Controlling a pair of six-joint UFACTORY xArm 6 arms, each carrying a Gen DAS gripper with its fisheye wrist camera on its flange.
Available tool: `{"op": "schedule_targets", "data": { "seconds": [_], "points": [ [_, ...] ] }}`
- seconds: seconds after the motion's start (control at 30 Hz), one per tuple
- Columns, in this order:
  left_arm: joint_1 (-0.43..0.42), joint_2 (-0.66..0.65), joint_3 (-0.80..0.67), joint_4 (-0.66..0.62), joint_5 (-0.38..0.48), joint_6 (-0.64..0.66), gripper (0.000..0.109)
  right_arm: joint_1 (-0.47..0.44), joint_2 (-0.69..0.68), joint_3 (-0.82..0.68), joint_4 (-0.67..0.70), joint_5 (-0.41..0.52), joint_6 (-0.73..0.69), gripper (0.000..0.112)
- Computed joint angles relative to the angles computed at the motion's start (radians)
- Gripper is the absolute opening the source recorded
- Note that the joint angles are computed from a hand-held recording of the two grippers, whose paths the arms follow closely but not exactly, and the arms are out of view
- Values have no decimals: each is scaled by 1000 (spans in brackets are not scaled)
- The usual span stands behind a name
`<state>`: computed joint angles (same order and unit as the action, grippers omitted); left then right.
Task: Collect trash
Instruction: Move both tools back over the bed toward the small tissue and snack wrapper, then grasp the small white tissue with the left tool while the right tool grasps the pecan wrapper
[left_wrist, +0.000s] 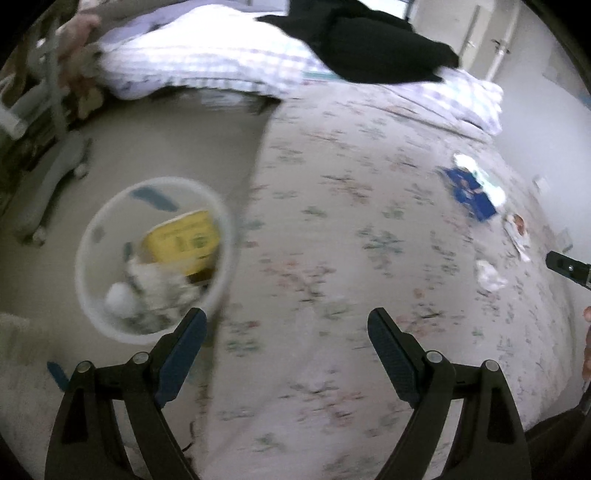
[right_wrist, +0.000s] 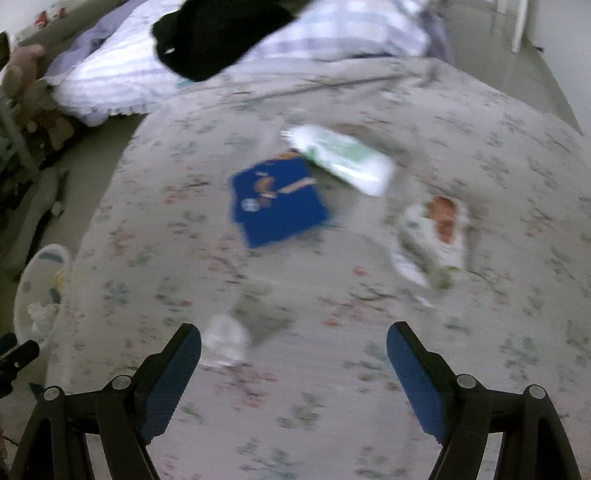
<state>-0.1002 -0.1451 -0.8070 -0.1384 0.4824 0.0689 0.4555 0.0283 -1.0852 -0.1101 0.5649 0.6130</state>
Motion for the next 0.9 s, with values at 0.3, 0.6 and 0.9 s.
{"op": "schedule_targets", "data": {
  "seconds": [0.3,0.6,0.9],
  "points": [
    [-209,75,-27,16,-69,7,91,-94,-64,171,-41,-80,18,86],
    [-316,177,-64,-217,-156,195,90,-164,-27,253,-177,-186,84,89],
    [-368,248,-126,-461,-218,397,72,-189,13,257,-455,-278,294,102]
  ]
}}
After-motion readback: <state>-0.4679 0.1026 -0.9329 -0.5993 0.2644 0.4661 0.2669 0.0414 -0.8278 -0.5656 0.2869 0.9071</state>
